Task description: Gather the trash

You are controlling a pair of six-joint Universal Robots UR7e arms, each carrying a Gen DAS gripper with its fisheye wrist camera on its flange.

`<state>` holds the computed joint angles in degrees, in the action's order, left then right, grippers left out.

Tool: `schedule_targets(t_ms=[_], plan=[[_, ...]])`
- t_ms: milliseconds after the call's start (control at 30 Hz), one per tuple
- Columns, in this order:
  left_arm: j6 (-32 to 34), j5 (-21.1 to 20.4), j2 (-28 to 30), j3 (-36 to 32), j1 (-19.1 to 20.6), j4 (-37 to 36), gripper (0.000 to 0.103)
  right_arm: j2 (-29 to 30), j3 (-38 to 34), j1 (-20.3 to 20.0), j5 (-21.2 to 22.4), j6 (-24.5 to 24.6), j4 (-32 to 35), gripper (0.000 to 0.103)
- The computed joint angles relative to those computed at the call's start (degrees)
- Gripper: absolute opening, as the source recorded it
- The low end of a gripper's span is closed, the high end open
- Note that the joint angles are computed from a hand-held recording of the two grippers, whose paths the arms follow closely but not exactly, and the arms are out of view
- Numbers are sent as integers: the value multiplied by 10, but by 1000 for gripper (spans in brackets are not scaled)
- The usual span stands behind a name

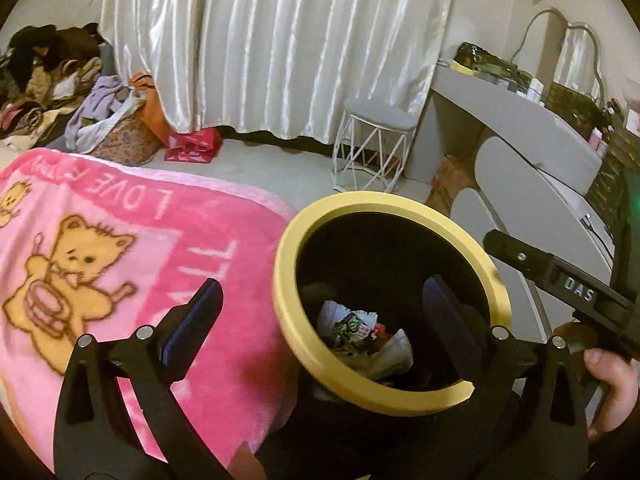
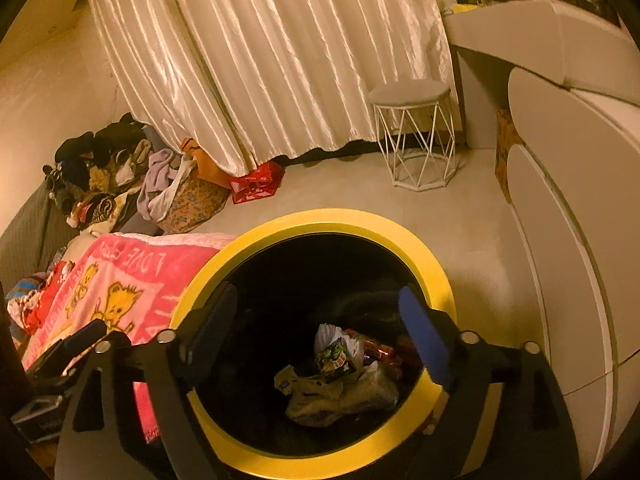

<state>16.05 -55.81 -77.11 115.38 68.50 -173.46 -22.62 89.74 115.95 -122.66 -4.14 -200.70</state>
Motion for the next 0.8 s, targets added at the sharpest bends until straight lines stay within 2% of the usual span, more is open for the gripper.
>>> schedule_targets(t_ms=[233,433,800], plan=[[-13,24,-32,21,-5,-16,92,4,7,17,-1,-27,-30,96],[-14,48,-60,39,-7,-27,92,14,2,33,-4,-54,-43,96],[-8,96,-118,86,-21,-73,92,40,-5,67,20,-125,-87,97]])
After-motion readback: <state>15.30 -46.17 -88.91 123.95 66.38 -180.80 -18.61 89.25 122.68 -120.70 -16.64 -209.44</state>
